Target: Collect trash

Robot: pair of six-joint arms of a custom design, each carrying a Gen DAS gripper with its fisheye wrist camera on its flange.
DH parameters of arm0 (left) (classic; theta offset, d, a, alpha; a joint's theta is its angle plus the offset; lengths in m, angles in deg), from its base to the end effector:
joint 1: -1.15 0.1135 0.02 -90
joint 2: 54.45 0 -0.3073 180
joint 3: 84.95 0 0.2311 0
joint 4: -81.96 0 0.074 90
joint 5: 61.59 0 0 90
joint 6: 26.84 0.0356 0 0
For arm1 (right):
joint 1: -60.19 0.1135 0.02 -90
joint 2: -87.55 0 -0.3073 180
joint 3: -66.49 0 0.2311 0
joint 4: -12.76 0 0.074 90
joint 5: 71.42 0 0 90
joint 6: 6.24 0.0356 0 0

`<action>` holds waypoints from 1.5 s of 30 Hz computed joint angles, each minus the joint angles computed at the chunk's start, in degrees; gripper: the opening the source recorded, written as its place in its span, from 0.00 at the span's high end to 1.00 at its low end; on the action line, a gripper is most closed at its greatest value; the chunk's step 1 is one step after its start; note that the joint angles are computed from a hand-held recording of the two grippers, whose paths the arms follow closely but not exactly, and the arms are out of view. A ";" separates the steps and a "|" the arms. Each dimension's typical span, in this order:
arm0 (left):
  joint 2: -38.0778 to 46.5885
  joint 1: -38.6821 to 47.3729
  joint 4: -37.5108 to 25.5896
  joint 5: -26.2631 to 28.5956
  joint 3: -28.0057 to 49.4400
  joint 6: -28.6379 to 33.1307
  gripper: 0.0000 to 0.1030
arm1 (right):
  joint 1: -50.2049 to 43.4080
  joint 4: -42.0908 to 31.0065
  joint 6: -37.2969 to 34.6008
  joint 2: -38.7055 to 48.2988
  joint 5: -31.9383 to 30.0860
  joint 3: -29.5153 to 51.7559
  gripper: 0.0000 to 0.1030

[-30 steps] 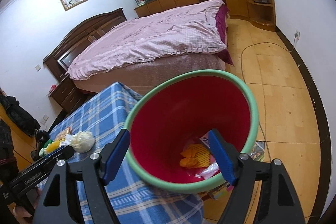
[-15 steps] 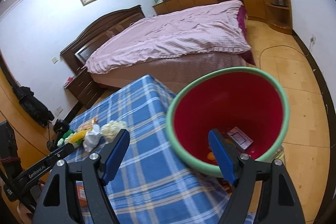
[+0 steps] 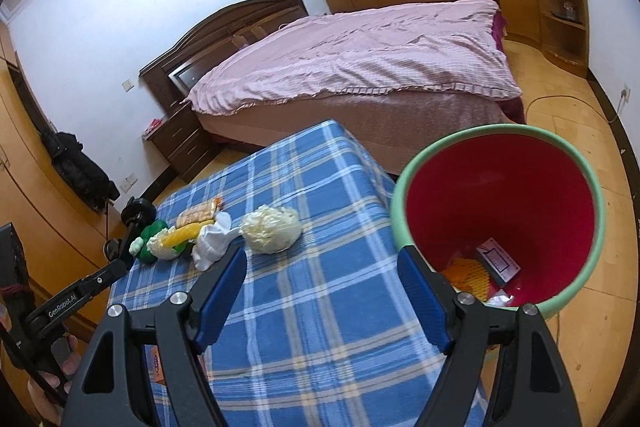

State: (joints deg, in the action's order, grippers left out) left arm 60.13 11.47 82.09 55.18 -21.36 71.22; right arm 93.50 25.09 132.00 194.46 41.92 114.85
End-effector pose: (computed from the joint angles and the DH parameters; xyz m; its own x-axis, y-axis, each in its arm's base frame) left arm 0.3571 0.0487 0.1313 -0.7387 -0.0073 -0.6740 0.2256 0.9396 -0.2574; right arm 0.2616 0.1550 0.1333 -0.6071 0.4206 -0.6742 0.2668 0.9071 0.3256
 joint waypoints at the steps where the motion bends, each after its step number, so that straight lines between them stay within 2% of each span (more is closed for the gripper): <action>1: 0.48 0.59 -0.28 -0.05 0.60 0.13 0.56 | 0.13 -0.45 -0.13 0.50 -0.14 0.78 0.22; 20: 11.05 5.80 -4.20 -3.44 14.88 -0.64 0.56 | -1.67 -5.09 -3.97 10.56 -4.67 13.49 0.22; 33: 19.49 4.72 -7.21 -4.63 24.85 -2.43 0.56 | -3.66 -6.70 -5.93 16.24 -6.76 19.91 0.22; 45: 24.71 1.89 -10.82 -3.24 31.82 -3.25 0.53 | -5.47 -7.54 -8.24 20.68 -9.46 25.22 0.21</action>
